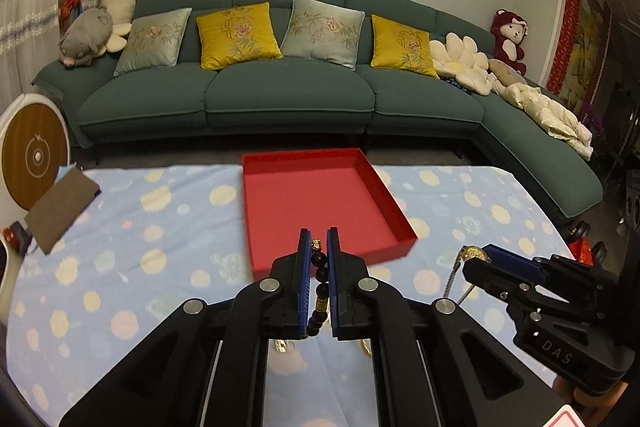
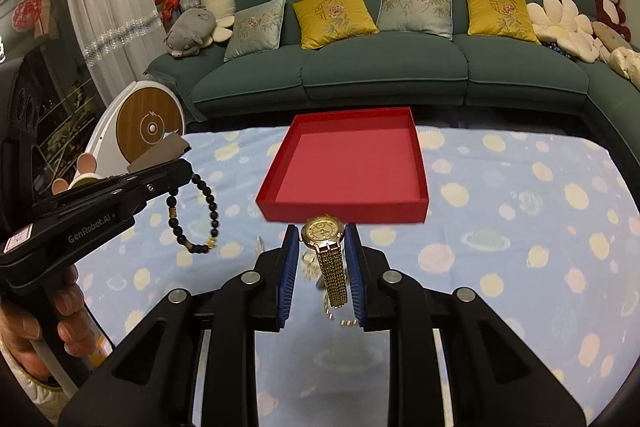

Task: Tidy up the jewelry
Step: 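Lift and carry the watch and bead bracelet over the red box with both tools, then open both tools to drop the watch and bracelet into the red box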

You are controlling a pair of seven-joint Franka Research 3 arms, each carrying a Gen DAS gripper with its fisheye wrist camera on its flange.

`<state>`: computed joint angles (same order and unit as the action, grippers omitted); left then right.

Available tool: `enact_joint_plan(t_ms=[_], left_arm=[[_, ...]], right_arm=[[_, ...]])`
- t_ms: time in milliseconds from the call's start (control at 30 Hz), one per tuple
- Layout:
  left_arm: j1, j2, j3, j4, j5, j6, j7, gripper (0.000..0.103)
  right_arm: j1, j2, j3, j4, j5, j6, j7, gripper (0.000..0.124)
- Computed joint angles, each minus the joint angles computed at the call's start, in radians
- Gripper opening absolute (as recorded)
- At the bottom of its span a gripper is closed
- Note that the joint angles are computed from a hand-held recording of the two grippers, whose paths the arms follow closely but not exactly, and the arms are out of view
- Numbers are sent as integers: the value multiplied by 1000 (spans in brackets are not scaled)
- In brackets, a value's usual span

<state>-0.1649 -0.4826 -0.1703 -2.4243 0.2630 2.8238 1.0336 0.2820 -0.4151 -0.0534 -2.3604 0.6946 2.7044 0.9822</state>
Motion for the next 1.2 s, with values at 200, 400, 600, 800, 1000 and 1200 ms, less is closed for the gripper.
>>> enact_joint_plan(t_ms=[200,400,600,800,1000,1200], left_arm=[[72,244,2,233,50,28,-2,5],[107,501,0,481,187,6,-70,5],[74,726,50,699,217,-18,-95,5],[49,892,72,860,167,-121,-77,5],[60,922,69,849,123,-179,-42,9],[85,827,74,695,87,-96,-65,50]], right_arm=[[-23,304,-5,320,63,-31,-16,23],[-84,555,40,587,61,-70,48,23],[-129,807,97,857,-36,-80,168,23],[-127,1015,99,1082,-182,-161,293,23],[-115,1093,65,1172,-351,-326,413,23],[-163,1000,102,1032,-335,-336,379,34]])
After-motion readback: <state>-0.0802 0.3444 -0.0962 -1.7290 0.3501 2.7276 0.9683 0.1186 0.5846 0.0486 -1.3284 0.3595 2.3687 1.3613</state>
